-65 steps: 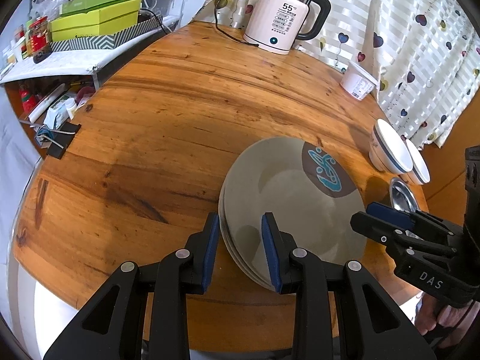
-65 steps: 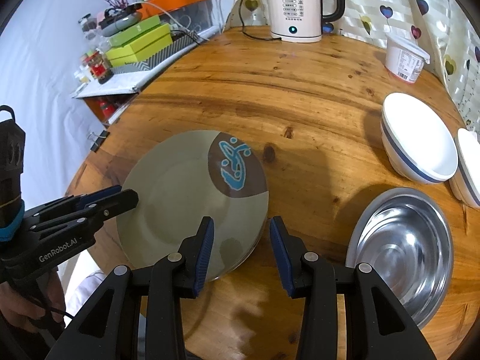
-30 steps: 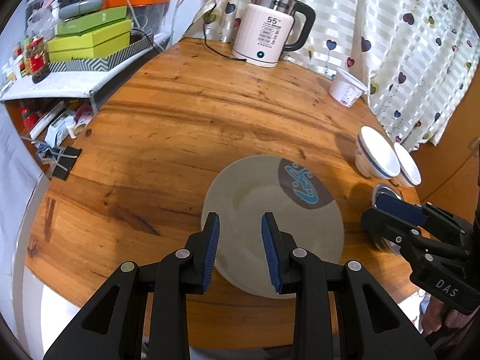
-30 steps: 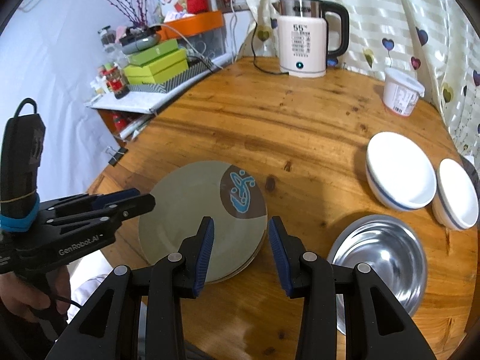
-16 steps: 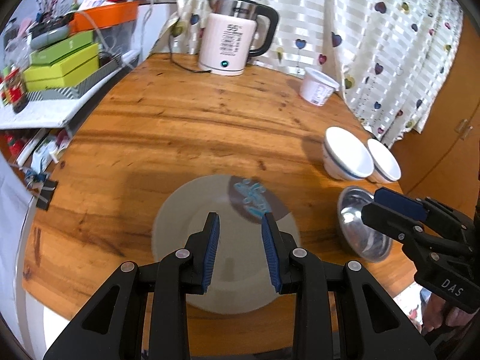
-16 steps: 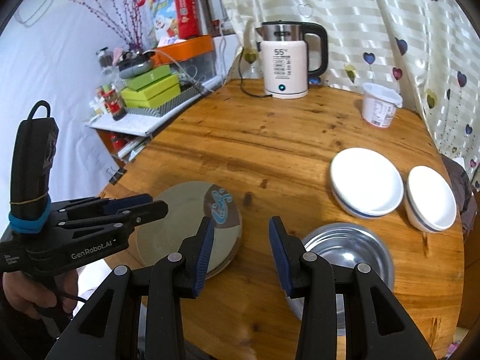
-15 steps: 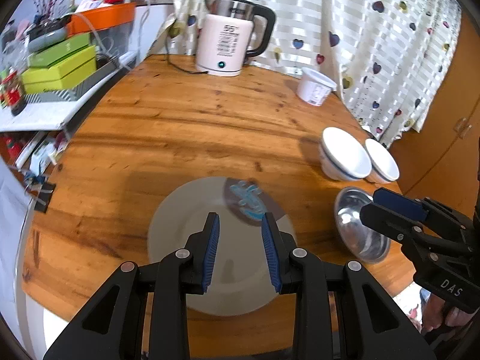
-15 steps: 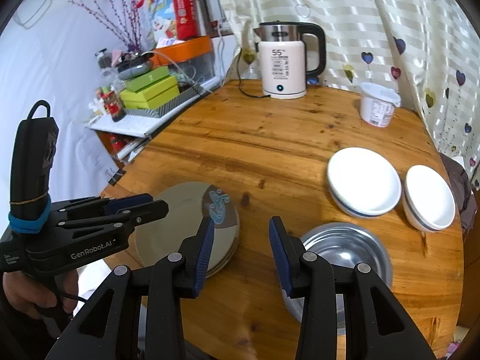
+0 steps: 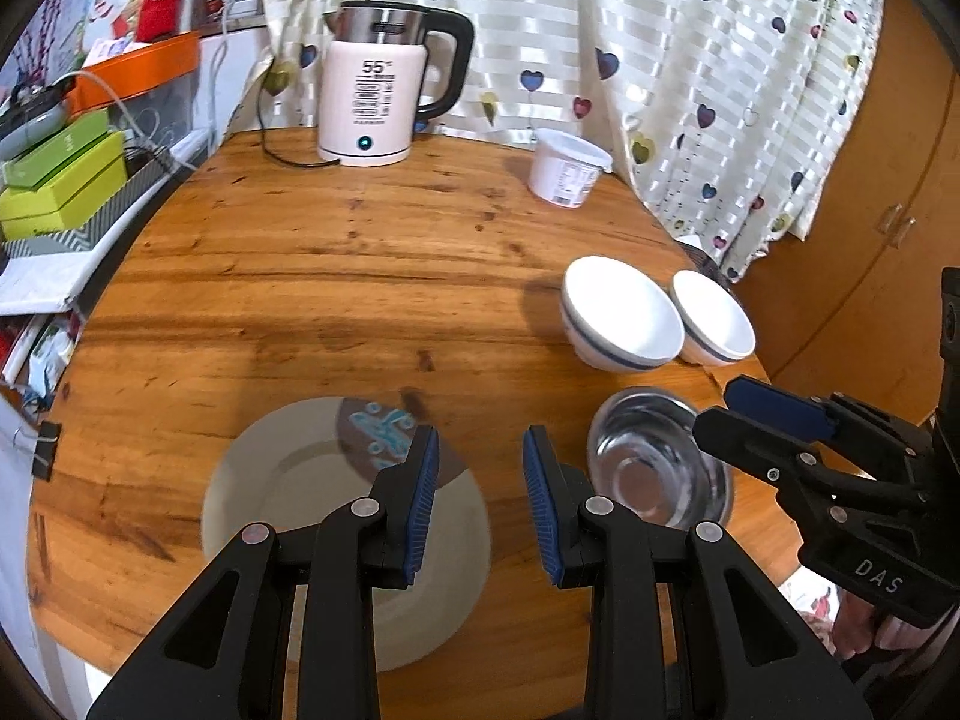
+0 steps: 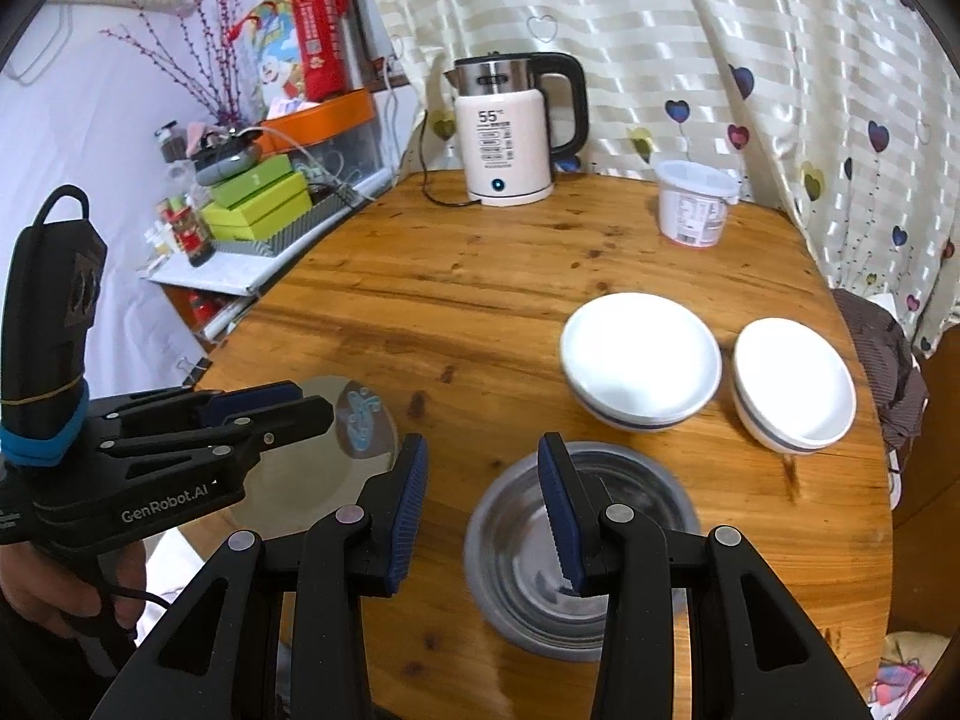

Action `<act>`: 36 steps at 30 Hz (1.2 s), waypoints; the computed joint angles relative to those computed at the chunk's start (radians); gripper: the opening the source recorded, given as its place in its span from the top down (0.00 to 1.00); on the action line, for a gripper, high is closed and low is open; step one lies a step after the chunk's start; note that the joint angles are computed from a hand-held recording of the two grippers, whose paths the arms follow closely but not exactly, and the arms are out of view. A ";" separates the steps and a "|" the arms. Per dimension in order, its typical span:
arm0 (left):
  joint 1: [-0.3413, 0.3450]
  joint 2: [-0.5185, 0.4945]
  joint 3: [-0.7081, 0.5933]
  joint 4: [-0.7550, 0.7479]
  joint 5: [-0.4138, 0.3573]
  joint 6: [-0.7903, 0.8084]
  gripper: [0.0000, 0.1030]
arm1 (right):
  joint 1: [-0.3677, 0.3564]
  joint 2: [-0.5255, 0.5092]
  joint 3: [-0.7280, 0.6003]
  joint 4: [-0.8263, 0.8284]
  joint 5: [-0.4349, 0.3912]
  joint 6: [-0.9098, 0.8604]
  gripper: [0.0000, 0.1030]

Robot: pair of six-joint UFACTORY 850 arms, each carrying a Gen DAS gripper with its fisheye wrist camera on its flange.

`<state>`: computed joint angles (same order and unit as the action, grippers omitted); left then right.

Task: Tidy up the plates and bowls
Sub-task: 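Move both grippers past the steel bowl toward the white bowls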

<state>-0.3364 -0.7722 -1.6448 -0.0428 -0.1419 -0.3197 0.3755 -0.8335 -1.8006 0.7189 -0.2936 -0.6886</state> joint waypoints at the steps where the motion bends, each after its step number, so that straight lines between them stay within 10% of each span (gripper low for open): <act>1: -0.003 -0.006 -0.011 -0.002 -0.005 0.004 0.71 | -0.002 0.001 0.001 -0.001 0.003 0.003 0.63; 36: -0.037 -0.226 -0.399 -0.108 -0.213 0.170 0.71 | -0.060 -0.035 -0.041 -0.121 0.001 0.155 0.63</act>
<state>-0.3731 -0.9979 -2.0438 -0.1505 -0.3546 -0.1500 0.3157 -0.8686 -1.8417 0.5976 -0.2922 -0.5338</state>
